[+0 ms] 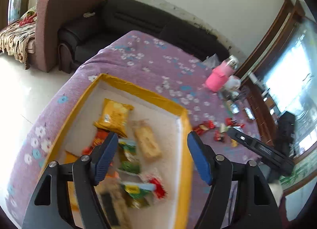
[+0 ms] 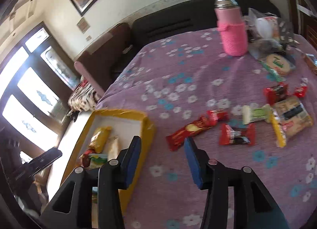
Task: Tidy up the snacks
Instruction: 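Move both tools back over the snack pile toward the red candies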
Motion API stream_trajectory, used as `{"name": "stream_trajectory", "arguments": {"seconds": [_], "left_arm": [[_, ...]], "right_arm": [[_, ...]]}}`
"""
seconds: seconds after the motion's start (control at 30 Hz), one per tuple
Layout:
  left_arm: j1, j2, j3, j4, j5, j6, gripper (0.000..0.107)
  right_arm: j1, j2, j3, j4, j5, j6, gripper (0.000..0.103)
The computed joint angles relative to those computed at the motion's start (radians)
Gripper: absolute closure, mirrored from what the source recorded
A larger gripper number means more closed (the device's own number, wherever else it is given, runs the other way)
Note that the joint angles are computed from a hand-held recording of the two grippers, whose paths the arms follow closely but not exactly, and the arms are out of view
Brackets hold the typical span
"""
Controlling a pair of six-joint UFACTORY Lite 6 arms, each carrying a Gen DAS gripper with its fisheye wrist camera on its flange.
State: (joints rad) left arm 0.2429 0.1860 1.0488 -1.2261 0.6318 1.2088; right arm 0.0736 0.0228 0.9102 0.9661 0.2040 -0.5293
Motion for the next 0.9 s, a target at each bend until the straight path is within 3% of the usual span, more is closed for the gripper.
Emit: {"name": "stream_trajectory", "arguments": {"seconds": [0.13, 0.27, 0.33, 0.47, 0.57, 0.7, 0.9], "left_arm": [[-0.017, -0.232, -0.258, -0.245, -0.008, 0.158, 0.030], [-0.092, -0.366, -0.422, -0.404, -0.090, 0.283, 0.030], [-0.125, -0.395, -0.465, -0.467, -0.136, 0.329, 0.030], [-0.108, -0.382, -0.486, -0.466, -0.090, 0.318, 0.030], [-0.114, -0.388, -0.497, -0.475, -0.093, 0.325, 0.031], [-0.120, -0.372, -0.491, -0.476, -0.086, 0.330, 0.031], [-0.173, -0.335, -0.478, -0.507, -0.098, 0.359, 0.031]], "right_arm": [[-0.188, 0.087, 0.033, 0.109, 0.087, -0.152, 0.052], [-0.209, 0.230, 0.114, -0.015, 0.041, -0.075, 0.052], [-0.199, 0.290, 0.158, -0.094, 0.002, -0.013, 0.052], [-0.188, 0.423, 0.280, -0.213, -0.009, 0.058, 0.052], [-0.218, 0.492, 0.339, -0.109, 0.049, -0.054, 0.052], [-0.244, 0.436, 0.278, -0.024, 0.115, -0.176, 0.052], [-0.169, 0.316, 0.096, -0.058, -0.042, -0.178, 0.040]]}}
